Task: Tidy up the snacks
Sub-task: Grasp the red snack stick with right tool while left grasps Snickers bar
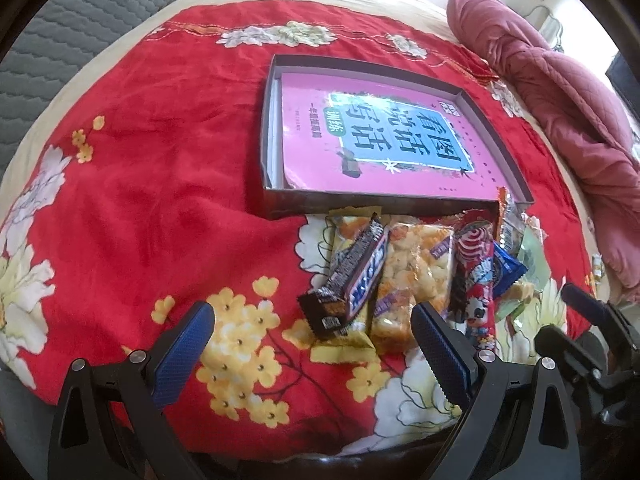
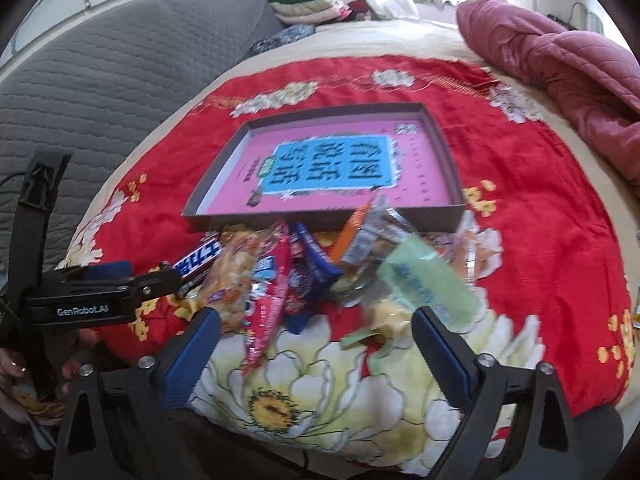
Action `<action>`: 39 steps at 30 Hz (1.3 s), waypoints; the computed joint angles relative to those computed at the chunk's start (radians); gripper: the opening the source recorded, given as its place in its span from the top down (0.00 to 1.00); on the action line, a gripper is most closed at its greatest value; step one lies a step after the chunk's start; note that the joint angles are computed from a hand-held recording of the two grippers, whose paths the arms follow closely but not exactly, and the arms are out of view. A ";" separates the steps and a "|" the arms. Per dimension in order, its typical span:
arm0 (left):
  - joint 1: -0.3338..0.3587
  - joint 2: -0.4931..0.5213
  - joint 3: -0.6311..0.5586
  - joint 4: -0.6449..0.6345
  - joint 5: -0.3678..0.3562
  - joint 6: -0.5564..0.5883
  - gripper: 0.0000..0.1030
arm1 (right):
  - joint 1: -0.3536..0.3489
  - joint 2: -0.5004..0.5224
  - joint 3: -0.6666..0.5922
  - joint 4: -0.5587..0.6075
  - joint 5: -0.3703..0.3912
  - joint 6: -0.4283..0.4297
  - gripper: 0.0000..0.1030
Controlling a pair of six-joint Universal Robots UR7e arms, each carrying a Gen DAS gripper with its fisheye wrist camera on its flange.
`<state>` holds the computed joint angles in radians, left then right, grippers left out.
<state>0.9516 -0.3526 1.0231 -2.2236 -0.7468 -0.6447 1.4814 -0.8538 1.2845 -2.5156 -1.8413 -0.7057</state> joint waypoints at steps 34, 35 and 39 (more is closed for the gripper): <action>0.085 0.008 -0.001 -0.235 -0.304 0.234 0.49 | 0.019 0.117 -0.118 0.198 -0.019 0.073 0.70; 0.086 0.010 -0.002 -0.234 -0.311 0.241 0.52 | 0.017 0.120 -0.126 0.206 -0.011 0.080 0.71; 0.091 0.016 -0.009 -0.224 -0.331 0.244 0.65 | 0.007 0.127 -0.144 0.230 0.013 0.099 0.76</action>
